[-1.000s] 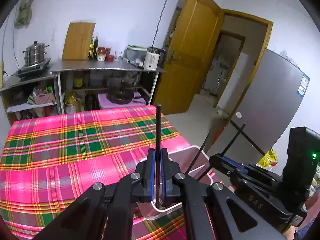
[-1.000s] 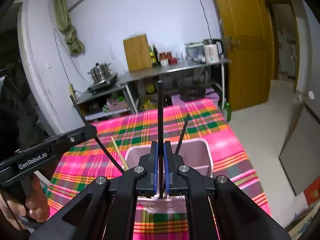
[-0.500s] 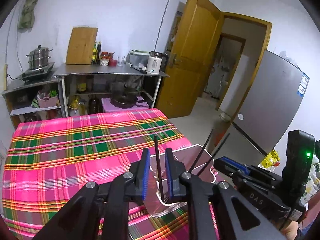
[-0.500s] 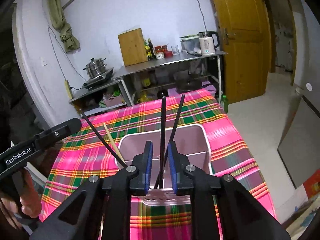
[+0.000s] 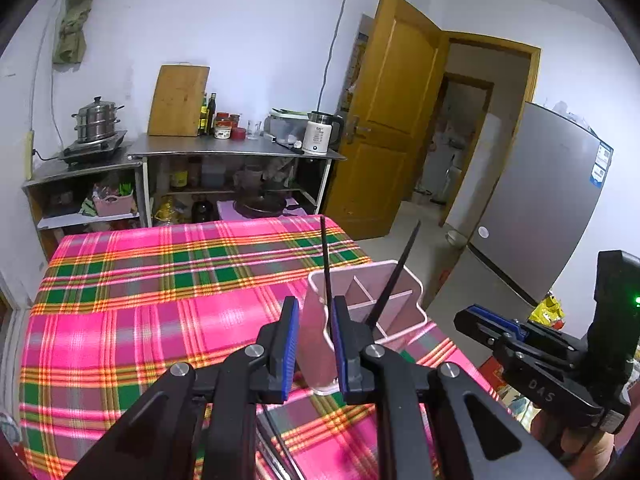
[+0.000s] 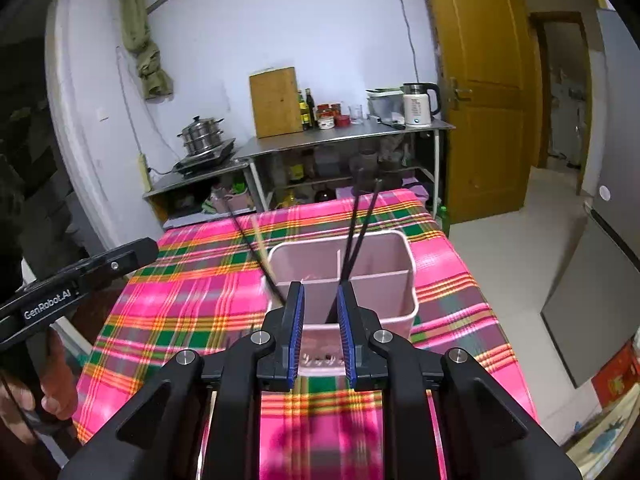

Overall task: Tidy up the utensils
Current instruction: 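Open the left tool into the holder while the right tool releases its chopstick, then move both open tools down to the remaining chopsticks on the cloth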

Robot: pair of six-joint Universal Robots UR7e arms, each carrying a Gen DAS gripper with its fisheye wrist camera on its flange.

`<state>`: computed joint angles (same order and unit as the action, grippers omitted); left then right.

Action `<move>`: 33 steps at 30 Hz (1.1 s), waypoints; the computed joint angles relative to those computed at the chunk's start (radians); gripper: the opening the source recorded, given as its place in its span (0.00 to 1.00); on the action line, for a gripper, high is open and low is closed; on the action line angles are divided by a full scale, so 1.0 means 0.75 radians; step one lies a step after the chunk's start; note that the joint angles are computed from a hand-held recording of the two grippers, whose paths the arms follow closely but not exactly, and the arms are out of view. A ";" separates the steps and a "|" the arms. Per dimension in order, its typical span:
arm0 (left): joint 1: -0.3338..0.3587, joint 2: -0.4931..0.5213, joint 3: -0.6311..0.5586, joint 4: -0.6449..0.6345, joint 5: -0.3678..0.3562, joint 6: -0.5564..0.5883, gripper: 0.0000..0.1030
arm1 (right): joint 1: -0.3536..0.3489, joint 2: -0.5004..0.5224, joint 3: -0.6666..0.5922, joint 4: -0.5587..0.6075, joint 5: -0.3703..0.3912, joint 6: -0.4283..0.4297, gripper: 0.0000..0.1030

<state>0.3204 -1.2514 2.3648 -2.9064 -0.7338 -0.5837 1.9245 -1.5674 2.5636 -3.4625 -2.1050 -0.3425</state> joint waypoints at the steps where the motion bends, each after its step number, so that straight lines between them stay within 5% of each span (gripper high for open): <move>1: -0.019 -0.019 0.025 0.017 0.006 -0.029 0.15 | 0.010 0.000 0.013 -0.008 -0.009 -0.001 0.17; 17: -0.207 -0.214 0.295 0.279 0.011 -0.438 0.16 | 0.068 0.012 0.185 -0.077 -0.004 0.022 0.17; 33: -0.173 -0.252 0.398 0.354 -0.037 -0.597 0.16 | 0.013 0.164 0.242 -0.139 0.058 0.055 0.17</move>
<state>0.1907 -1.4401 2.6633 -2.6408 -0.7617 -1.0318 1.9344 -1.4445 2.7453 -3.5668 -2.0617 -0.3012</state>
